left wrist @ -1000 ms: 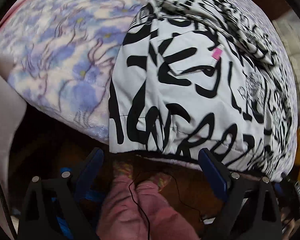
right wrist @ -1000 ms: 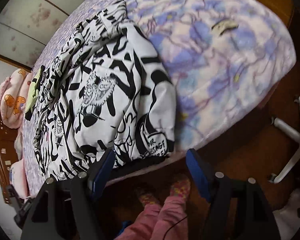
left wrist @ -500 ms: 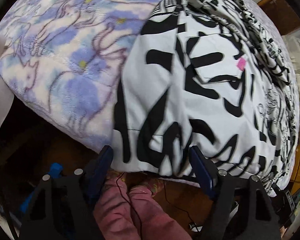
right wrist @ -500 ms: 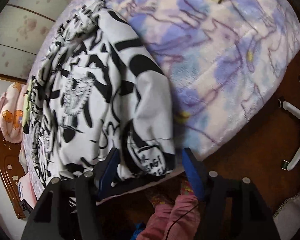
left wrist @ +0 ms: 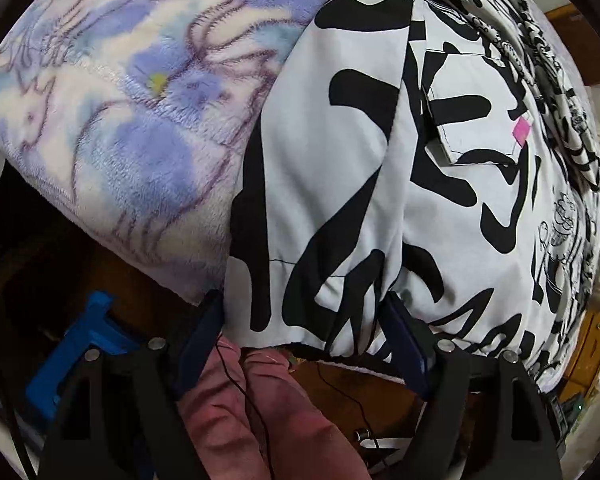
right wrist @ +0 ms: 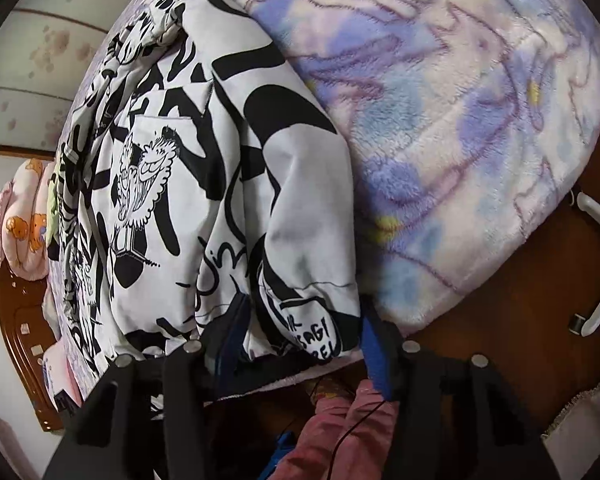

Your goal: Fold large clothes

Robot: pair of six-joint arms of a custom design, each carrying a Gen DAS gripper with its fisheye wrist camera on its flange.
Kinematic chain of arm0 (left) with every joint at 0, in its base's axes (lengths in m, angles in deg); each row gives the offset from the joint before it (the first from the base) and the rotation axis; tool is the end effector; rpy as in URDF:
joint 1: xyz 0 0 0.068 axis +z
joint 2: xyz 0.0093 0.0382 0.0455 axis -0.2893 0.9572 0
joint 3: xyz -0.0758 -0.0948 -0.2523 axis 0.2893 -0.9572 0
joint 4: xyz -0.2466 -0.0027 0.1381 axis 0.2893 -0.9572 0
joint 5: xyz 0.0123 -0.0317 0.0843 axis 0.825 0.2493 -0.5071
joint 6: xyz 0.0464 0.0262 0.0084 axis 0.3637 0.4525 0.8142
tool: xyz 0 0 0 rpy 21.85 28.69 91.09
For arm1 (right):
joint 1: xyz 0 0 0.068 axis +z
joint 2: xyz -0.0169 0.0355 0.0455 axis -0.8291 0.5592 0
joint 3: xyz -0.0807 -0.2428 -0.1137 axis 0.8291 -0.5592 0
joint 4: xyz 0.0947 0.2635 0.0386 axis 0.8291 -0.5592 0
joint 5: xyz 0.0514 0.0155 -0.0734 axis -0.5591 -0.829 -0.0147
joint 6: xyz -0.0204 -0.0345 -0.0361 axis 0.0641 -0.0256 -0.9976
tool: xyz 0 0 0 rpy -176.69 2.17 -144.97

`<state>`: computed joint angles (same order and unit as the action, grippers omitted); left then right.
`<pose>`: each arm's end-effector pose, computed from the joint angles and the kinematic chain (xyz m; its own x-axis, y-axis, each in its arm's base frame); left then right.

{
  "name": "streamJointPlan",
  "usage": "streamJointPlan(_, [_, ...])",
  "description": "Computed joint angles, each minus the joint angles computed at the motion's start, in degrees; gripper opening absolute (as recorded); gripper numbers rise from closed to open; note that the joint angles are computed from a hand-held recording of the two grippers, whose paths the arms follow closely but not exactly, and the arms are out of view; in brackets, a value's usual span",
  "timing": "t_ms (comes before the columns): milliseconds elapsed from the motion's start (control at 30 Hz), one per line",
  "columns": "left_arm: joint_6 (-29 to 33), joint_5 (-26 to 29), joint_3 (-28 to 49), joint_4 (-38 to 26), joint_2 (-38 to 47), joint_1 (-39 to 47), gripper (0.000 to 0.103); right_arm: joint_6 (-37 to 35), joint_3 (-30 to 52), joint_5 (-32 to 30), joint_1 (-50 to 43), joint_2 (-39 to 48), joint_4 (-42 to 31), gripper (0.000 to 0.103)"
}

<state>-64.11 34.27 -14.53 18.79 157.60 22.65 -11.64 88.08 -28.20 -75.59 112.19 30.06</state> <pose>0.2086 0.1596 0.1724 -0.7620 -0.6438 0.0699 -0.6370 0.7259 -0.2594 0.2723 -0.0814 0.2033 -0.8808 0.4708 -0.0501 0.4084 0.8089 0.4229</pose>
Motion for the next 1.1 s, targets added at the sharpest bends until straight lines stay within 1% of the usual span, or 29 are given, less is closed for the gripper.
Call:
streamJointPlan(33, [0.1, 0.0, -0.1, 0.0, 0.0, 0.2, 0.064, 0.1, 0.4, 0.7, 0.7, -0.1, -0.5, 0.042])
streamJointPlan(67, [-1.0, 0.2, -0.1, -0.1, -0.2, -0.4, 0.06, -0.2, 0.7, 1.9, 1.2, -0.4, -1.2, 0.034])
streamJointPlan(100, [-2.2, 0.3, 0.2, -0.7, -0.4, -0.8, 0.05, -0.2, 0.7, 2.1, 1.4, -0.7, -1.5, 0.033])
streamJointPlan(133, [-2.9, 0.6, 0.9, -1.4, -0.4, -1.1, 0.04, 0.0, 0.9, 2.2, 1.6, -1.1, -2.0, 0.028])
streamJointPlan(167, [-3.9, 0.5, 1.5, -2.3, -0.5, -1.7, 0.036, 0.8, 1.2, 2.5, 2.2, -1.4, -2.4, 0.024])
streamJointPlan(233, [-6.3, -0.6, 3.2, -4.0, -0.2, -3.5, 0.026, 1.7, 1.9, 2.7, 2.7, -1.7, -3.5, 0.02])
streamJointPlan(300, [-7.4, -1.2, 5.1, -5.8, 0.4, -4.3, 0.021, 1.5, 3.4, 2.6, 2.9, -1.9, -5.4, 0.018])
streamJointPlan(367, [-8.4, -1.5, 6.9, -7.5, 0.6, -4.5, 0.02, 0.9, 4.6, 2.5, 3.1, -2.1, -7.0, 0.016])
streamJointPlan(433, [-8.2, -0.5, 8.0, -9.3, -0.7, -3.5, 0.019, -0.6, 6.4, 1.4, 2.6, -2.1, -9.4, 0.015])
streamJointPlan(567, [-4.4, 0.9, 12.5, -14.2, -2.1, -1.9, 0.018, -4.0, 10.3, -2.3, 0.3, -1.4, -14.3, 0.014])
streamJointPlan(700, [-2.7, 3.2, 19.6, -19.4, -1.7, -1.8, 0.017, -6.7, 15.1, -4.0, -0.4, -0.6, -19.0, 0.014])
streamJointPlan(800, [-2.2, 5.0, 26.9, -23.5, -2.5, -2.5, 0.017, -8.6, 20.2, -5.7, -1.0, 0.6, -23.0, 0.013])
streamJointPlan(833, [-3.6, 4.6, 29.9, -25.4, -3.2, -4.1, 0.017, -8.7, 22.3, -5.8, -1.0, 1.0, -24.2, 0.013])
streamJointPlan(867, [-3.7, 4.5, 31.8, -26.2, -3.2, -4.4, 0.017, -8.6, 24.4, -5.1, -0.6, 1.6, -25.5, 0.013])
streamJointPlan(900, [-5.3, 5.2, 34.4, -26.8, -3.1, -5.0, 0.017, -8.2, 27.4, -4.5, -0.1, 2.4, -26.9, 0.013])
streamJointPlan(933, [-6.9, 5.8, 36.1, -26.8, -3.0, -5.7, 0.017, -7.6, 30.3, -5.6, 0.1, 3.0, -27.6, 0.013])
streamJointPlan(1000, [-10.4, 6.8, 42.3, -27.7, -1.2, -7.0, 0.016, -6.5, 36.1, -7.0, 0.5, 4.4, -28.6, 0.012])
streamJointPlan(1100, [-15.6, 7.8, 51.8, -27.9, 3.2, -9.2, 0.016, -4.7, 47.5, -7.5, 1.4, 9.3, -31.3, 0.012])
